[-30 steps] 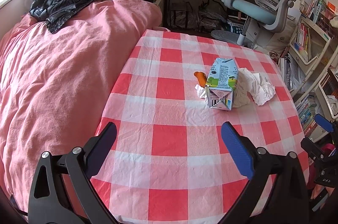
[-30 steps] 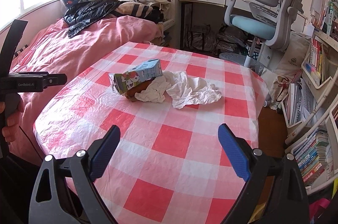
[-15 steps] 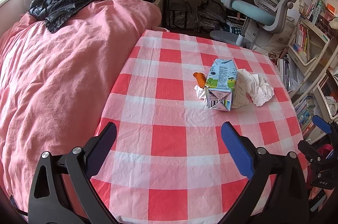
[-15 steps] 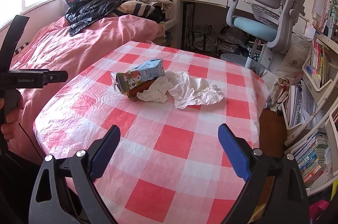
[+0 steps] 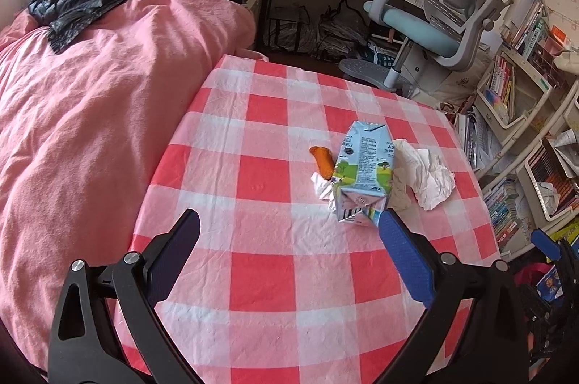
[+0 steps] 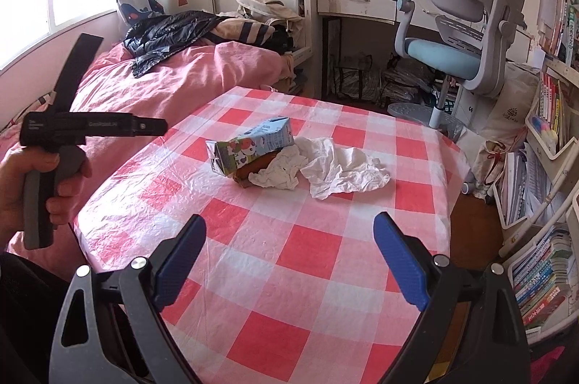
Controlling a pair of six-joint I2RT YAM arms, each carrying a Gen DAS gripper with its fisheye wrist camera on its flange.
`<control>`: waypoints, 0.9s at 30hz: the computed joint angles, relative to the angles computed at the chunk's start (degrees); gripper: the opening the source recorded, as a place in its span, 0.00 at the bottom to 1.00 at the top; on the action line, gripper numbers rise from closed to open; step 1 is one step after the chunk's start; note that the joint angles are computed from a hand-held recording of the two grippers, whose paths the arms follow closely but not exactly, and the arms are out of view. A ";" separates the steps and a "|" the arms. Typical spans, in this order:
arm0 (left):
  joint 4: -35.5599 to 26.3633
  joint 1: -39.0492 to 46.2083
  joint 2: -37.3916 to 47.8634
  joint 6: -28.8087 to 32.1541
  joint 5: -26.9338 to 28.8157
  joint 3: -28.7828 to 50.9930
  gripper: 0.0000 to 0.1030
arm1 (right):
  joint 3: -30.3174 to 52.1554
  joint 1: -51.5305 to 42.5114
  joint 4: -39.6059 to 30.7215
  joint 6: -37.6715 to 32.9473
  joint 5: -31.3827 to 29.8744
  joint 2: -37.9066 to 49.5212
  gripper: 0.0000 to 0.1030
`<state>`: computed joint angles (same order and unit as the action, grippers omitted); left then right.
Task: Collect trash
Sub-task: 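Close the left gripper around the light-blue milk carton, then lift the milk carton with the left gripper and hold it above the table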
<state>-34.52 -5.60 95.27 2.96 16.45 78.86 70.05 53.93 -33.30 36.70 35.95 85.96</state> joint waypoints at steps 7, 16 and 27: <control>-1.15 -10.48 12.31 2.00 -6.41 12.01 0.93 | -3.75 -0.37 2.21 -0.49 -0.91 -4.21 0.88; -9.46 -13.81 29.23 4.81 -10.27 30.36 0.74 | -10.42 -5.31 5.45 0.56 -3.89 -11.27 0.88; -4.60 -4.55 12.51 6.16 -2.18 13.59 0.57 | -6.38 -3.08 4.56 -0.65 -2.35 -6.53 0.88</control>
